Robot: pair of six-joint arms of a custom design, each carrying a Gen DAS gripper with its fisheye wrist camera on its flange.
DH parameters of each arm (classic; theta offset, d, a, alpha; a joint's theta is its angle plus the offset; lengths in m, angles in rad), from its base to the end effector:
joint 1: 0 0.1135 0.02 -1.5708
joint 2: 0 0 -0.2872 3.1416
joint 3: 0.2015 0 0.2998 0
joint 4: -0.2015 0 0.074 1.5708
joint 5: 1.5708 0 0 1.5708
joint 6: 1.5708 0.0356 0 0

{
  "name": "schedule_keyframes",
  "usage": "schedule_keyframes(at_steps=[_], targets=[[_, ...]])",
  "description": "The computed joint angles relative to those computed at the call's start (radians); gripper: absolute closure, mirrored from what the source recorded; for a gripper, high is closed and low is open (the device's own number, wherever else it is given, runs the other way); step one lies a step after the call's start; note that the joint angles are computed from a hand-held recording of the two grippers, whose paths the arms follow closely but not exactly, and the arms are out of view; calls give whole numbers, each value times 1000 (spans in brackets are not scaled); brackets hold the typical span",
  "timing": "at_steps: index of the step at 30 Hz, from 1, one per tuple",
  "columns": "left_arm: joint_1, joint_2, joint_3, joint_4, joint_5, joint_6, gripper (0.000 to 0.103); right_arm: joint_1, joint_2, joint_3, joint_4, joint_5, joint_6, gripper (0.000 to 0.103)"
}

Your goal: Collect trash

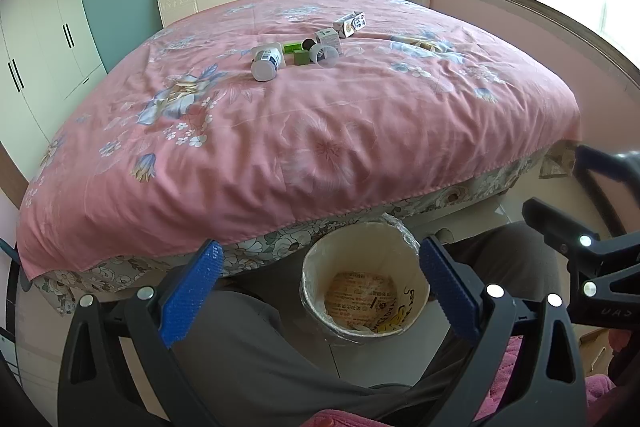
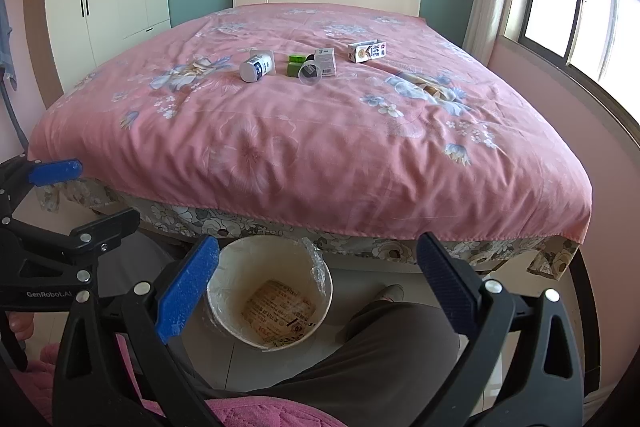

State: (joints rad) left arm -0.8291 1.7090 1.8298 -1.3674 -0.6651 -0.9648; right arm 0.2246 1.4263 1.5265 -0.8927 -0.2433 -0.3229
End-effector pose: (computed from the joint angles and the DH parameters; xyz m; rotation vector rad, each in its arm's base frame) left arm 0.2705 -0.2627 0.3962 -0.3004 2.4050 0.2123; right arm 0.3306 0.0843 0.4095 -0.7466 2.2243 0.2389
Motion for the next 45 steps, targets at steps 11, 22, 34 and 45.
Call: schedule_keyframes(at_steps=[11, 22, 34, 45], targets=[[-2, 1, 5, -2, -3, -2, 3, -4, 4, 5, -5, 0, -1, 6], [-2, -3, -2, 3, 2, -1, 3, -5, 3, 4, -7, -1, -2, 6], [2, -11, -20, 21, 9, 4, 3, -15, 4, 1, -1, -4, -9, 6], [7, -13, -24, 26, 15, 10, 3, -20, 4, 1, -2, -4, -10, 6]])
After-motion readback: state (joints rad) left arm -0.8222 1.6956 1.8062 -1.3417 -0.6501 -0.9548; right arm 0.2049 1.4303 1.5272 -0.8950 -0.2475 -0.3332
